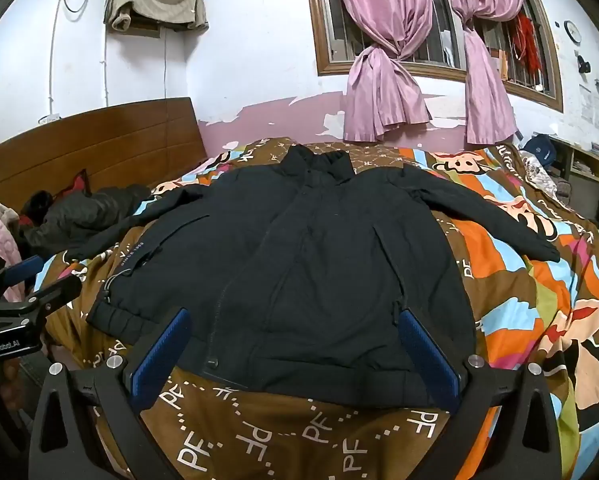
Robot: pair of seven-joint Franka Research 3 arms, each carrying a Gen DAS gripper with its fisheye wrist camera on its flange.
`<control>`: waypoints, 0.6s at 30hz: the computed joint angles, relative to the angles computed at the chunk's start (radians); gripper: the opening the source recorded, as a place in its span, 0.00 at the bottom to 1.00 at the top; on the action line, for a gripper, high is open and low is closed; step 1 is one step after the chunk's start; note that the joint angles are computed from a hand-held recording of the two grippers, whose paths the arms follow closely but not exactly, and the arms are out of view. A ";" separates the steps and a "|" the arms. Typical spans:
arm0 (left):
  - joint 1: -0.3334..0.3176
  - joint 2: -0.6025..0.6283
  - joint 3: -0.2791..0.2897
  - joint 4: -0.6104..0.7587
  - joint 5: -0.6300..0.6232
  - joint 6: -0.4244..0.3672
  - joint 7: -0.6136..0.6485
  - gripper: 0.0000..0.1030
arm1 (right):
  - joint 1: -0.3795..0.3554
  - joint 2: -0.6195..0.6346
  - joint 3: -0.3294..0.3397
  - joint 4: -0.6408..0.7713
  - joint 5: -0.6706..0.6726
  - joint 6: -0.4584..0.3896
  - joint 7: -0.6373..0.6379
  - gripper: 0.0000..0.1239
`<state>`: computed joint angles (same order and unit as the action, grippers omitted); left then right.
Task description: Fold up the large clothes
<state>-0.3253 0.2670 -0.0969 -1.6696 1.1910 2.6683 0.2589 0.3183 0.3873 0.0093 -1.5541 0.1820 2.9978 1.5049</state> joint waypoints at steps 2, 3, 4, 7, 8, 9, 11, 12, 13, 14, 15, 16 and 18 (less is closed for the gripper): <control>-0.002 0.000 0.002 0.000 0.008 -0.001 -0.009 0.98 | -0.005 -0.001 0.006 -0.001 0.006 0.000 -0.007 0.83; -0.002 0.000 0.001 0.000 0.007 -0.003 -0.008 0.98 | -0.006 -0.001 0.007 -0.002 0.007 0.000 -0.009 0.83; -0.001 -0.001 0.001 0.000 0.007 -0.004 -0.007 0.98 | -0.006 -0.002 0.007 -0.004 0.008 0.001 -0.011 0.83; 0.000 -0.004 0.000 -0.002 0.006 -0.006 -0.007 0.98 | -0.009 -0.002 0.009 -0.003 0.014 0.000 -0.014 0.83; 0.000 -0.001 -0.001 0.000 0.006 -0.004 -0.004 0.98 | -0.007 -0.001 0.006 -0.003 0.012 -0.002 -0.011 0.83; 0.000 0.000 -0.001 0.000 0.005 -0.004 -0.003 0.98 | -0.008 -0.001 0.008 -0.003 0.014 -0.002 -0.014 0.83; 0.000 0.000 -0.001 0.000 0.005 -0.004 -0.002 0.98 | -0.009 -0.002 0.009 -0.004 0.016 -0.001 -0.016 0.83; -0.001 -0.001 -0.001 0.000 0.006 -0.005 -0.002 0.98 | -0.007 -0.002 0.006 -0.004 0.015 -0.001 -0.014 0.83; -0.001 -0.001 0.000 0.000 0.006 -0.004 -0.003 0.98 | -0.009 -0.002 0.008 -0.005 0.016 0.000 -0.016 0.83; -0.001 -0.002 0.000 -0.001 0.006 -0.004 -0.004 0.98 | -0.007 -0.002 0.005 -0.004 0.015 -0.001 -0.014 0.83; 0.000 -0.002 0.000 -0.002 0.007 -0.003 -0.004 0.98 | -0.007 -0.002 0.005 -0.004 0.015 -0.001 -0.014 0.83; -0.001 -0.003 0.000 -0.002 0.008 -0.004 -0.006 0.98 | -0.006 -0.003 0.004 -0.005 0.014 -0.002 -0.013 0.83; 0.000 0.000 -0.001 0.000 0.004 -0.005 -0.001 0.98 | -0.007 -0.003 0.004 -0.005 0.014 -0.002 -0.013 0.83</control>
<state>-0.3254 0.2668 -0.0980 -1.6691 1.1947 2.6633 0.2580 0.3118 0.3841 0.0133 -1.5595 0.1960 2.9954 1.4922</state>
